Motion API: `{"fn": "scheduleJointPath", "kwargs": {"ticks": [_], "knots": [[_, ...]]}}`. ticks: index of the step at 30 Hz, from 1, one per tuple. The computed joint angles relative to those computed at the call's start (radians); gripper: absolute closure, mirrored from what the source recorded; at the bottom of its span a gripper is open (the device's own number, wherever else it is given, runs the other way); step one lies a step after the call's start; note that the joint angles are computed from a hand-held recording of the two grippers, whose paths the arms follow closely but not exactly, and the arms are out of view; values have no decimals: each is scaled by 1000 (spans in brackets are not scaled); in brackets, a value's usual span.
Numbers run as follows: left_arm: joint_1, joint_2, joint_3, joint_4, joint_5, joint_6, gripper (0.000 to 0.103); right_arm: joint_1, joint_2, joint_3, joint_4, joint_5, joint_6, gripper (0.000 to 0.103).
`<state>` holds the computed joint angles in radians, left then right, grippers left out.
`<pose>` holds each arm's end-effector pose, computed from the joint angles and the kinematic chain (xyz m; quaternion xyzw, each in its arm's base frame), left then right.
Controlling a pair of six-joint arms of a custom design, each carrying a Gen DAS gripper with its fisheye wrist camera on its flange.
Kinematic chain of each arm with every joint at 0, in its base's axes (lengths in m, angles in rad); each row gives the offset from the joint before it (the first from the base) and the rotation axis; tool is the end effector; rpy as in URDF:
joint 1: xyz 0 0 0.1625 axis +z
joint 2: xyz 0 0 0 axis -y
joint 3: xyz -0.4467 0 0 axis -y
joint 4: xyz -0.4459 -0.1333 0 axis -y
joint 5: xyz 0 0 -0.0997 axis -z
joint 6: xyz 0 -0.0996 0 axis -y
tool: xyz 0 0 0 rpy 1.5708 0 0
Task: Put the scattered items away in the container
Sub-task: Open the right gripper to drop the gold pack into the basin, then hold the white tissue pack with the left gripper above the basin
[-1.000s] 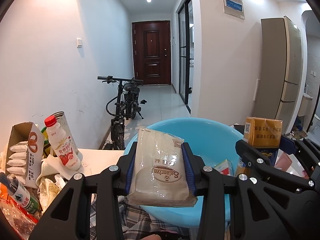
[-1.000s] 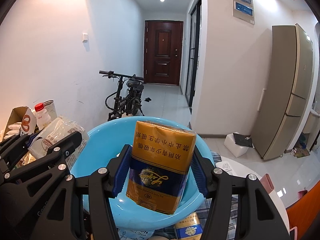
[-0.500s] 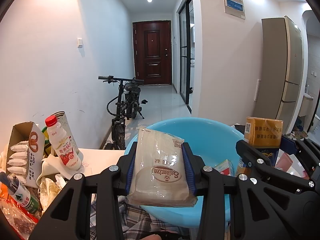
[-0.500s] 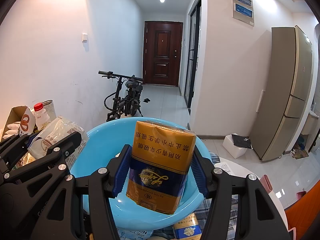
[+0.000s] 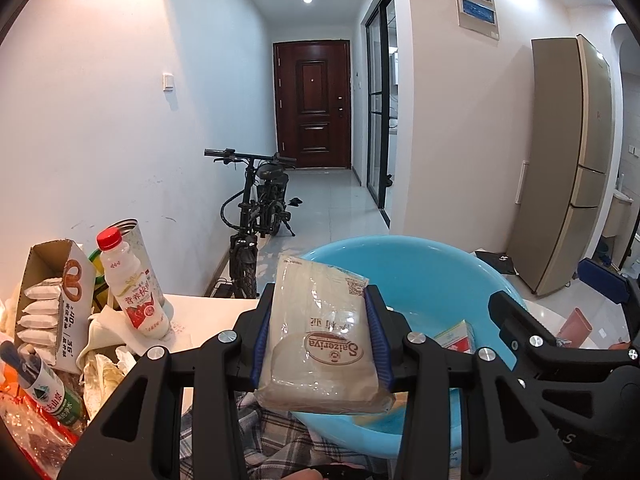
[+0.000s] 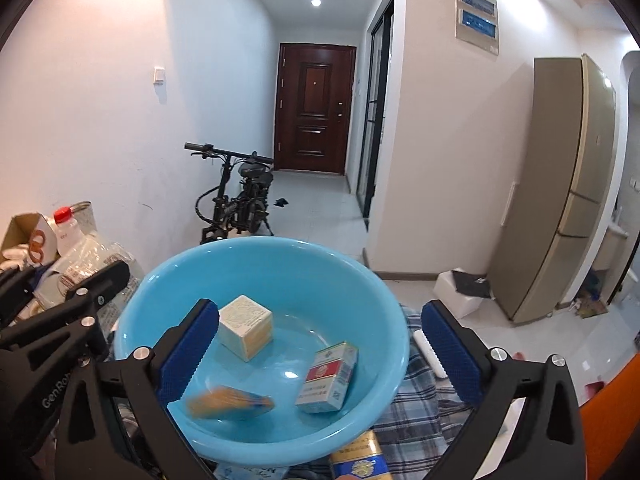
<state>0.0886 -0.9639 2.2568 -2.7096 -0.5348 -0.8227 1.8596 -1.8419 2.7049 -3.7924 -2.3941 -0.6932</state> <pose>-0.4466 -0.2595 0.0352 0.3166 0.8072 -0.4239 0.2617 0.1311 -0.2296 0.3373 0.1145 -0.7473 0.5015 0.4206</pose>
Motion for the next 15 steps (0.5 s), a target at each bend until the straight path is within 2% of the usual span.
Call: {"fn": "scheduleJointPath", "kwargs": {"ticks": [3,7,9,15], "knots": [[-1,3,1,-16,-4,13,63,2,-5,-7,17,-5,12,0],[-6,14,-1,-20,9,22,63,12,20,-20,-40,-20,11,0],[-5,19,-2,-31,3,30,63,11,4,-20,-19,-14,21,0],[-3,29,-2,-62,-5,56,62,32,30,-32,-70,-42,-18,0]]}}
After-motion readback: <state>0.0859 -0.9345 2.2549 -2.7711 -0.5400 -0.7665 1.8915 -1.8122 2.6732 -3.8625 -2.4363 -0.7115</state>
